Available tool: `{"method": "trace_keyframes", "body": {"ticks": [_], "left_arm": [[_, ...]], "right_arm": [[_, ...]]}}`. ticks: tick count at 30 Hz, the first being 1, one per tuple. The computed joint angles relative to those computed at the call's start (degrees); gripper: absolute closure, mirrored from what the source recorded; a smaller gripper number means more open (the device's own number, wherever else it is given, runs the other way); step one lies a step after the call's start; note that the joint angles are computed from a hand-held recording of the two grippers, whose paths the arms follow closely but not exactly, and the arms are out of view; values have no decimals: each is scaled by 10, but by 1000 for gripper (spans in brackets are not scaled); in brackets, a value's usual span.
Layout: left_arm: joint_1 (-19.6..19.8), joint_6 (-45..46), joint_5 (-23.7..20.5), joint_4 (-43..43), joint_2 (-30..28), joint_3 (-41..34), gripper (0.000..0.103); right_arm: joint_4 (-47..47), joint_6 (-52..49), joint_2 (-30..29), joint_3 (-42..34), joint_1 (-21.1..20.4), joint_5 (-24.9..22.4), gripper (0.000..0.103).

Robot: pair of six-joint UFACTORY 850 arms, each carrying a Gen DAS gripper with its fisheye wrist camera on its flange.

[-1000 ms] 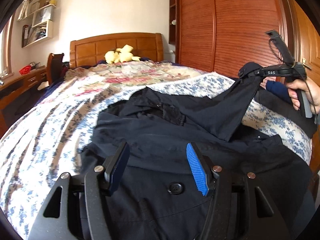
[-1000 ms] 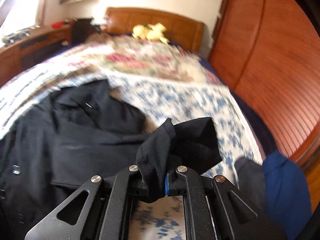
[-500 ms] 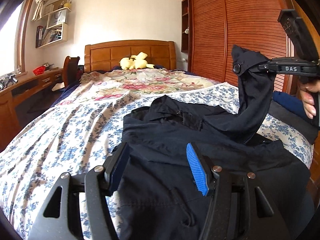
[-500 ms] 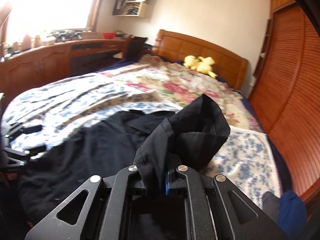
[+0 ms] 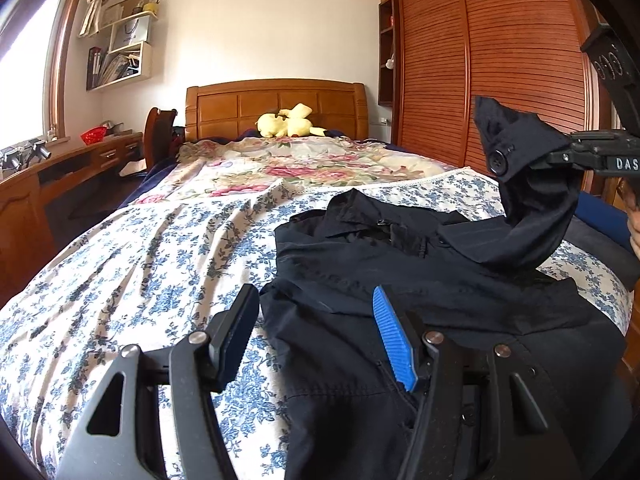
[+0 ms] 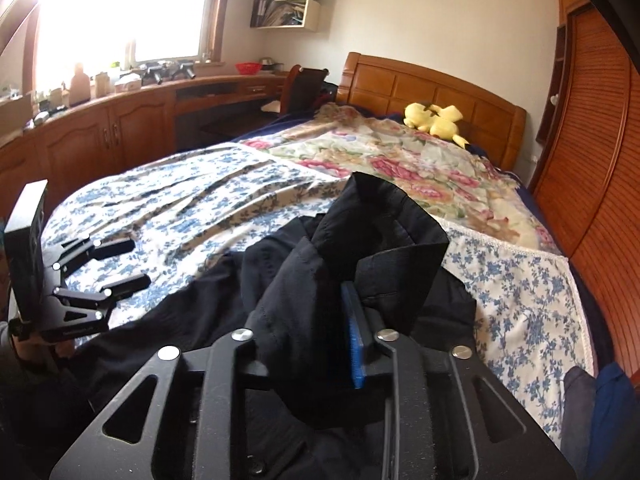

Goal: Fold large clothes

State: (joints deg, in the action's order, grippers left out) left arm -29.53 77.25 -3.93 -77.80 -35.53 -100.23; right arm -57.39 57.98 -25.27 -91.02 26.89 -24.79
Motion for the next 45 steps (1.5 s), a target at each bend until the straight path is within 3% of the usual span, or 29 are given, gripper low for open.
{"method": "trace_keyframes", "body": {"ticks": [2,4,6,10,13,16,19,24,31,34,42,45], "left_arm": [[2,15,0,-17,1,1,44],[2,24,0,-27,0,1,44],[2,14,1,-16,-2,-1,44],[1,-21,1,22,-2,-1,44],[-1,-51,4,58,-3,-2,44],[-2,-62,4,73,-5,-5,44],[-3,-88,4,99,-6,-6,44],[-5,-38,-1,49,-4,-4,44],[-17,30,-11,-8,1,3,44],[-25,-2,-19,29,3,5,44],[-51,94,-24,-49,29,49,44],[-58,74,-32,-37,41,73,44]], "right_arm": [[-7,-3,-3,-4,5,-17,67],[-20,-7,-9,-8,12,-49,54],[-21,-17,-14,-10,15,-69,50],[55,-92,-29,-25,12,-99,20],[117,-152,-34,-29,5,-112,20],[208,-216,-15,-6,-4,-74,20],[189,-199,6,14,5,-64,20],[100,-105,43,45,20,-51,20],[4,27,103,117,9,-58,20],[9,52,122,158,-2,-56,20],[31,135,161,289,-50,-13,28],[38,153,166,317,-65,6,28]]}}
